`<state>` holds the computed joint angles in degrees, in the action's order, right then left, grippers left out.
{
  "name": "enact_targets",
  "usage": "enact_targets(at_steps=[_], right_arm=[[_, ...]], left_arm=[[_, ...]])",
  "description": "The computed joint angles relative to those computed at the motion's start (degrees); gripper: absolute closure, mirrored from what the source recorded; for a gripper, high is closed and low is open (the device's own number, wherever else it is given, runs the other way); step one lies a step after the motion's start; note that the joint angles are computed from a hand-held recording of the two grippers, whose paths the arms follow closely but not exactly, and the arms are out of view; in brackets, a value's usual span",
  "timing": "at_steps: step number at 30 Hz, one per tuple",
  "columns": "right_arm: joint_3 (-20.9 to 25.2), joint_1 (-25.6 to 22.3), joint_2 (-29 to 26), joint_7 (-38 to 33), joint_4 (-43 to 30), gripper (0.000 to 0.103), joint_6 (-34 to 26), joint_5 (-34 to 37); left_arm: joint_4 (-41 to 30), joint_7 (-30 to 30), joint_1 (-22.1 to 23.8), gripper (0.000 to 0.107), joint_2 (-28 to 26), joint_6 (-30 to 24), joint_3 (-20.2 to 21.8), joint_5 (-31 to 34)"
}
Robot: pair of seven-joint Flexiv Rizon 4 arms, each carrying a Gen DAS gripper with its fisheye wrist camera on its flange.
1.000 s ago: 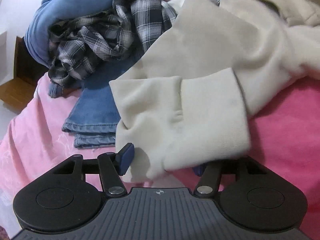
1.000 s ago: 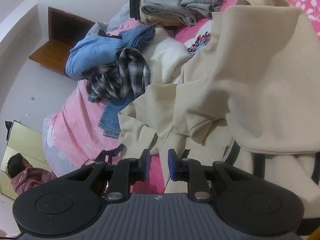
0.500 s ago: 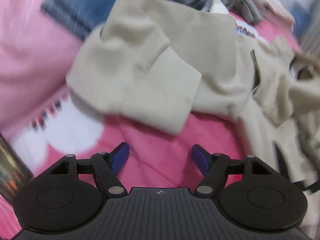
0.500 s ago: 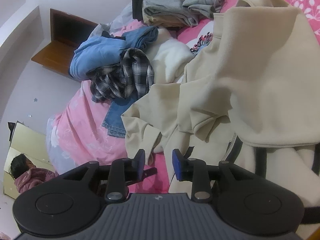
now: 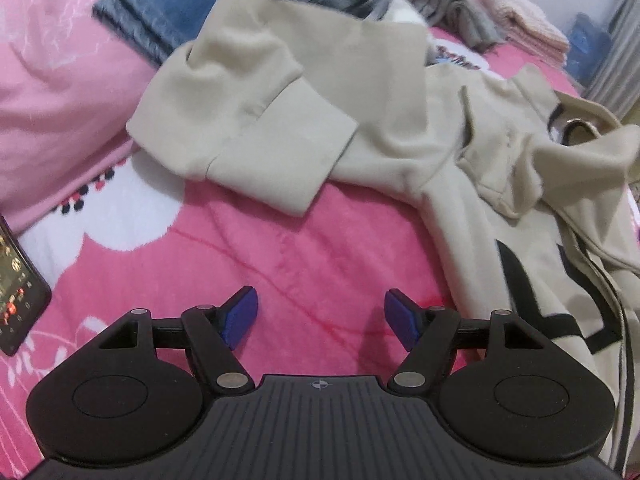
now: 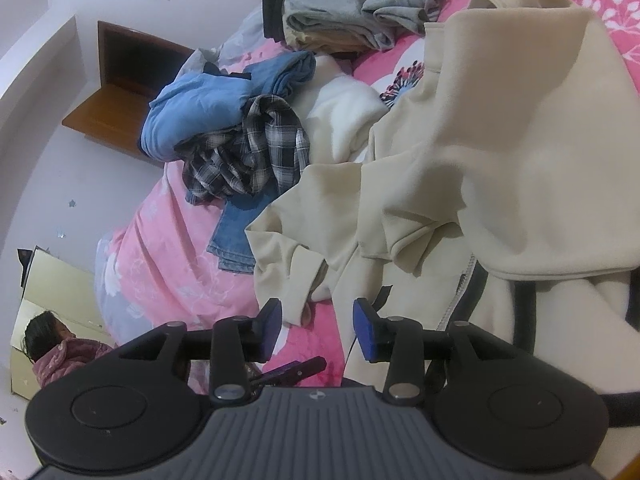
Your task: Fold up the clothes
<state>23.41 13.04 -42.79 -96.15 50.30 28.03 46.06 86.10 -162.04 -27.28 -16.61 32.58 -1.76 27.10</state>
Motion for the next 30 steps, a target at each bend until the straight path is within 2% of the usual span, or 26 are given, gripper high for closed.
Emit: enact_targets(at_steps=[5, 11, 25, 30], right_arm=[[-0.06, 0.12, -0.01, 0.41, 0.03, 0.060, -0.02, -0.02], [-0.13, 0.12, -0.27, 0.70, -0.18, 0.060, -0.45, -0.15], [-0.36, -0.11, -1.66, 1.95, -1.02, 0.060, -0.90, -0.70], [-0.21, -0.28, -1.62, 1.98, -0.76, 0.060, -0.76, -0.64]], left_arm=[[-3.13, 1.27, -2.17, 0.037, -0.28, -1.14, 0.00, 6.61], [-5.39, 2.23, -2.76, 0.037, -1.90, 3.57, 0.82, 10.54], [-6.69, 3.09, -3.64, 0.048, -4.77, 8.37, 2.86, 10.06], [-6.89, 3.49, -3.92, 0.049, -5.14, 8.43, 3.19, 9.52]])
